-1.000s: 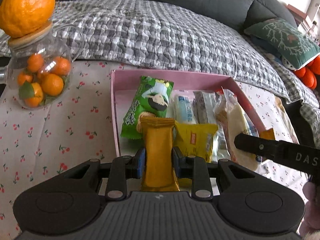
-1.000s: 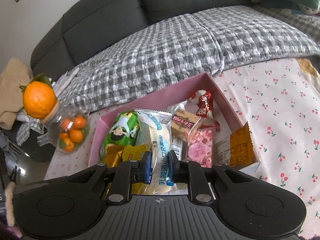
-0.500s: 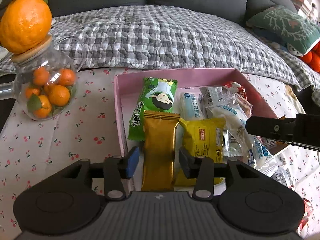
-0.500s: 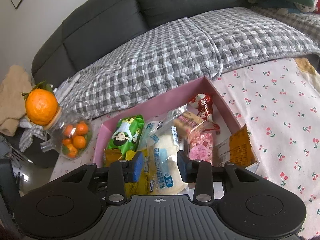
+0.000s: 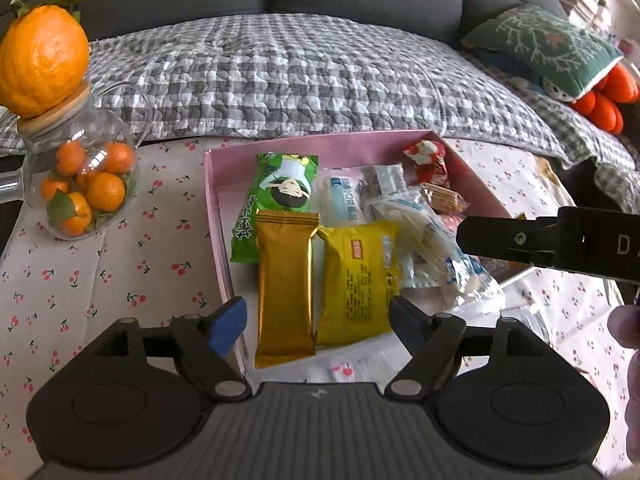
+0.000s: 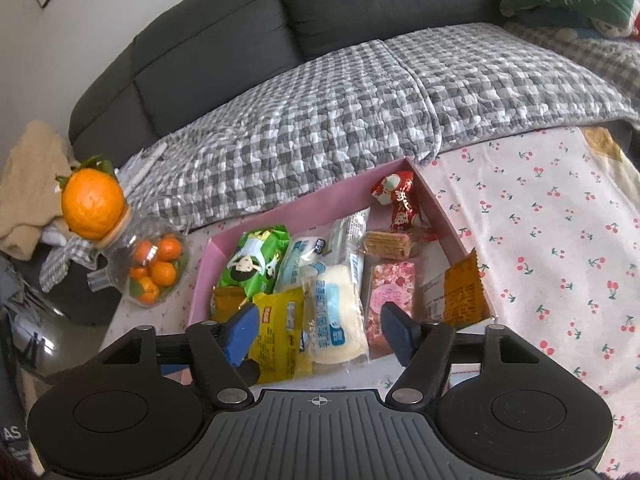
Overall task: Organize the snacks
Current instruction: 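Open both tools to drop the bars into the box, then grasp a white-and-blue packet with the left tool while the right tool reaches the red strawberry packet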
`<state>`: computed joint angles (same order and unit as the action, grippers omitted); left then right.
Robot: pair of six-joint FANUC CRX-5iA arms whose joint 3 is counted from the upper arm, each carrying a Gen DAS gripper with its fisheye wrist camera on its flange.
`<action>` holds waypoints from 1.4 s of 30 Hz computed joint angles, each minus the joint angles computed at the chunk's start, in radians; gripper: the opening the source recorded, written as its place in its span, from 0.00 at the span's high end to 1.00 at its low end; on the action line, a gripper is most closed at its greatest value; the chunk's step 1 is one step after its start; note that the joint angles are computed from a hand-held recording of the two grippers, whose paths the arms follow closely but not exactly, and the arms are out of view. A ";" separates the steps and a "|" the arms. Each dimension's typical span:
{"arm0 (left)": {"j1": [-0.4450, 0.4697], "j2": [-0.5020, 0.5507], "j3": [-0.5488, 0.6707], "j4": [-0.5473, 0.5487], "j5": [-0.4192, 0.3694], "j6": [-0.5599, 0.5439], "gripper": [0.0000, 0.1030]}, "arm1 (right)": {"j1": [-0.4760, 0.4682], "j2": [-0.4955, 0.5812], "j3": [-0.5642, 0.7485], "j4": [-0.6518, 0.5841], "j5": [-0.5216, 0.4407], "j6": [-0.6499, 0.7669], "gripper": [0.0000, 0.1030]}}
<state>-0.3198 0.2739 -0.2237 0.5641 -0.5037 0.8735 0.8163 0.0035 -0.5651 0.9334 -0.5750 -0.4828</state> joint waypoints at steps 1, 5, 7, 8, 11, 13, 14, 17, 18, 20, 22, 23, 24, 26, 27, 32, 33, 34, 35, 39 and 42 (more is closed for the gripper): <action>0.001 -0.005 -0.005 0.001 -0.001 -0.006 0.22 | 0.007 -0.001 0.004 -0.013 -0.010 0.017 0.28; 0.002 -0.031 -0.023 -0.021 -0.001 -0.003 0.13 | 0.037 -0.008 0.024 -0.078 -0.056 0.082 0.21; 0.003 -0.040 -0.032 -0.021 -0.005 -0.012 0.11 | 0.052 -0.014 0.028 -0.101 -0.075 0.107 0.20; 0.003 -0.046 -0.038 -0.024 -0.006 -0.014 0.09 | 0.057 -0.016 0.030 -0.110 -0.083 0.119 0.20; 0.002 -0.059 -0.037 -0.074 -0.016 0.017 0.07 | 0.079 -0.025 0.033 -0.132 -0.117 0.144 0.17; 0.004 -0.068 -0.038 -0.101 -0.025 0.034 0.06 | 0.092 -0.028 0.037 -0.143 -0.142 0.160 0.15; 0.005 -0.072 -0.041 -0.104 -0.029 0.036 0.05 | 0.100 -0.030 0.040 -0.151 -0.156 0.173 0.15; 0.009 -0.086 -0.050 -0.115 -0.044 0.040 0.04 | 0.119 -0.037 0.044 -0.168 -0.187 0.197 0.15; 0.009 -0.090 -0.052 -0.119 -0.049 0.039 0.03 | 0.126 -0.039 0.047 -0.180 -0.198 0.203 0.15; 0.010 -0.100 -0.059 -0.124 -0.056 0.035 0.03 | 0.137 -0.042 0.054 -0.199 -0.219 0.207 0.15; 0.010 -0.112 -0.070 -0.127 -0.051 0.033 0.02 | 0.148 -0.049 0.053 -0.208 -0.228 0.208 0.15; 0.010 -0.117 -0.074 -0.131 -0.052 0.036 0.01 | 0.154 -0.053 0.052 -0.212 -0.233 0.209 0.15; 0.010 -0.122 -0.077 -0.131 -0.055 0.036 0.01 | 0.160 -0.057 0.050 -0.214 -0.238 0.210 0.15; 0.011 -0.127 -0.077 -0.131 -0.074 0.033 0.01 | 0.171 -0.063 0.050 -0.220 -0.249 0.216 0.14; 0.013 -0.128 -0.074 -0.133 -0.090 0.032 0.01 | 0.177 -0.066 0.049 -0.223 -0.255 0.220 0.13; 0.018 -0.138 -0.076 -0.152 -0.142 0.029 0.01 | 0.202 -0.074 0.048 -0.246 -0.297 0.236 0.11; 0.019 -0.141 -0.080 -0.154 -0.145 0.024 0.01 | 0.206 -0.076 0.050 -0.258 -0.305 0.240 0.11; 0.020 -0.144 -0.084 -0.156 -0.150 0.019 0.01 | 0.209 -0.076 0.056 -0.278 -0.316 0.246 0.11; 0.020 -0.147 -0.088 -0.158 -0.155 0.018 0.01 | 0.211 -0.075 0.065 -0.305 -0.331 0.256 0.11; 0.024 -0.147 -0.088 -0.164 -0.206 0.018 0.01 | 0.212 -0.084 0.074 -0.384 -0.348 0.267 0.11; 0.032 -0.130 -0.069 -0.160 -0.277 0.035 0.01 | 0.211 -0.087 0.079 -0.431 -0.357 0.284 0.11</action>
<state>-0.2878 0.1434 -0.2926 0.4040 -0.7803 0.9088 1.0270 -0.0839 -0.4858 0.5023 -0.9321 -0.1985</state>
